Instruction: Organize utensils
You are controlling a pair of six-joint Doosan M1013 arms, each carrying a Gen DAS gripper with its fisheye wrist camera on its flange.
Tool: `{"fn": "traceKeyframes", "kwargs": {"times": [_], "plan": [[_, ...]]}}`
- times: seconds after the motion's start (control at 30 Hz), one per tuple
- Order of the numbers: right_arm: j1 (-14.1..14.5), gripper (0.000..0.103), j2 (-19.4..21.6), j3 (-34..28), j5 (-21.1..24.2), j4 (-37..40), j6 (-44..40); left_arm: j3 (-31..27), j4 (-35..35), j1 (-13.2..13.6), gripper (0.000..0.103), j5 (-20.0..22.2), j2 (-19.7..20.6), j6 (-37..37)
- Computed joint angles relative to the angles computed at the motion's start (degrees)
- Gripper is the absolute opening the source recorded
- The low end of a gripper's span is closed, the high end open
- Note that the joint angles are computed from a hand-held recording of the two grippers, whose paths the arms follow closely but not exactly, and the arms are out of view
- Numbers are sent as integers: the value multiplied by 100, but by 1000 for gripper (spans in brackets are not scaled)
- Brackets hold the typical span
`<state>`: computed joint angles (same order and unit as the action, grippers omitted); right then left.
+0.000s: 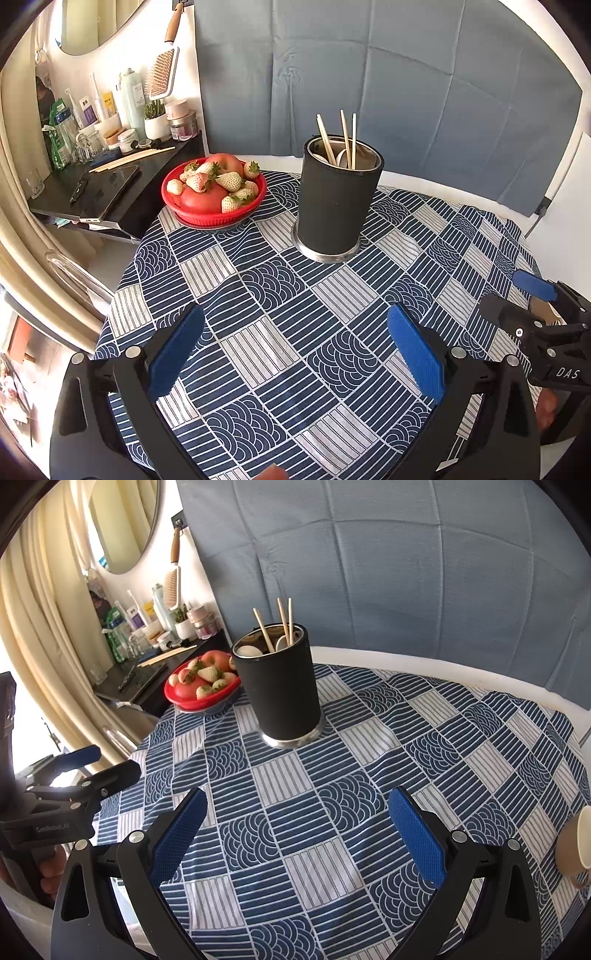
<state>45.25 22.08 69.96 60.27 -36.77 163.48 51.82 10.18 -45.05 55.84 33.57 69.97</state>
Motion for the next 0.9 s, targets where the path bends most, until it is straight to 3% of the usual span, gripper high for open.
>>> {"fn": "traceKeyframes", "kwargs": {"times": [0.3,0.63,0.77,0.9], "plan": [[-116,94,9,52,498,68,150,-617,-455,47,97,427,427,543],[-546,94,-215,741,444,66,228,-2344,-1303,-34,97,1807,1726,856],[-657,94,-331,954,297,22,378,-2610,-1003,-172,97,1680,1864,847],[-557,94,-429,942,238,-307,634,-2166,-417,-213,97,1166,1483,383]]}}
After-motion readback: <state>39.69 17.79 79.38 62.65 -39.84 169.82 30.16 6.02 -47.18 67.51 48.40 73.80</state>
